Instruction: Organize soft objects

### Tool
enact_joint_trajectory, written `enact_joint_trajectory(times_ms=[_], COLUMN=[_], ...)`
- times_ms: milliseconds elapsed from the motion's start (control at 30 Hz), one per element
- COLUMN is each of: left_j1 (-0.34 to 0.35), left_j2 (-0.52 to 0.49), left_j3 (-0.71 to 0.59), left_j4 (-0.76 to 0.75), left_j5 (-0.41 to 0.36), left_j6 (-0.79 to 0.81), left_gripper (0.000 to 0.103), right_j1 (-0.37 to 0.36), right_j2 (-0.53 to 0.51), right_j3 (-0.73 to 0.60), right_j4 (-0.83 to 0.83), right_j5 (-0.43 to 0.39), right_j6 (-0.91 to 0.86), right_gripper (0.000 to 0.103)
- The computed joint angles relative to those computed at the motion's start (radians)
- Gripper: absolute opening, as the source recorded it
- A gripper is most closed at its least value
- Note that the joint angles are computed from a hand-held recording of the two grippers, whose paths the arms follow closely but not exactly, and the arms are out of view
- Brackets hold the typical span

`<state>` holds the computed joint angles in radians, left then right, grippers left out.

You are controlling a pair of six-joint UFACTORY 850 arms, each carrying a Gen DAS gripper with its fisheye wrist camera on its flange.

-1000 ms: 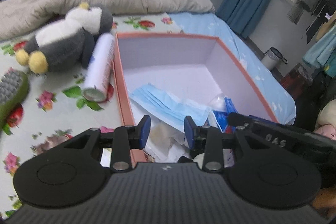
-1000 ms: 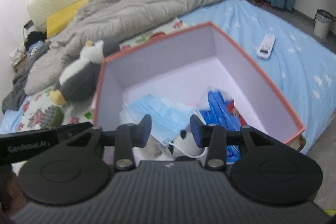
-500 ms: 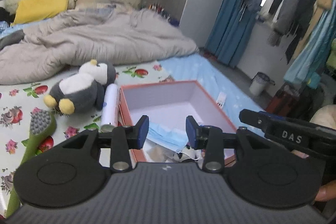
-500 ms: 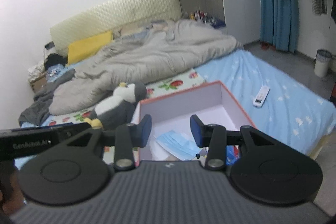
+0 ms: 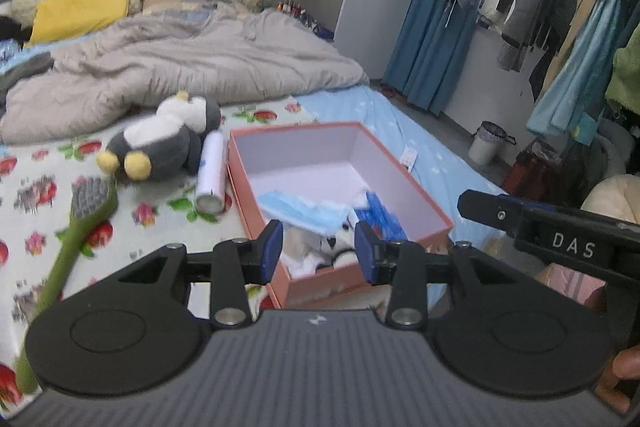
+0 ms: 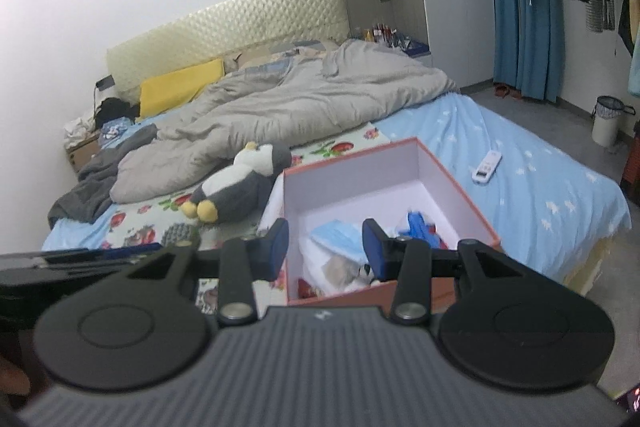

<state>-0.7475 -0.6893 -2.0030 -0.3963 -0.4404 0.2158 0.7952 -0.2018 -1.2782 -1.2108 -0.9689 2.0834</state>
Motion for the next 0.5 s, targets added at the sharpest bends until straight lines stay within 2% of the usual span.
enact_joint_trajectory(times_ms=[167,500], left_j1=[-0.006,-0.011], left_j2=[0.046,0.028], left_j3=[0.089,0.064], left_j4=[-0.010,0.006], left_j5=[0.026,0.016], left_j6=[0.014,0.010], left_gripper=[0.045,0.045], right_j1=[0.024,0.036], right_j2=[0.003,0.003], right_j3=[0.023,0.035], right_j4=[0.015,0.026], right_j5=[-0.014,-0.023], right_j6=[0.023,0.038], right_gripper=[0.044,0.044])
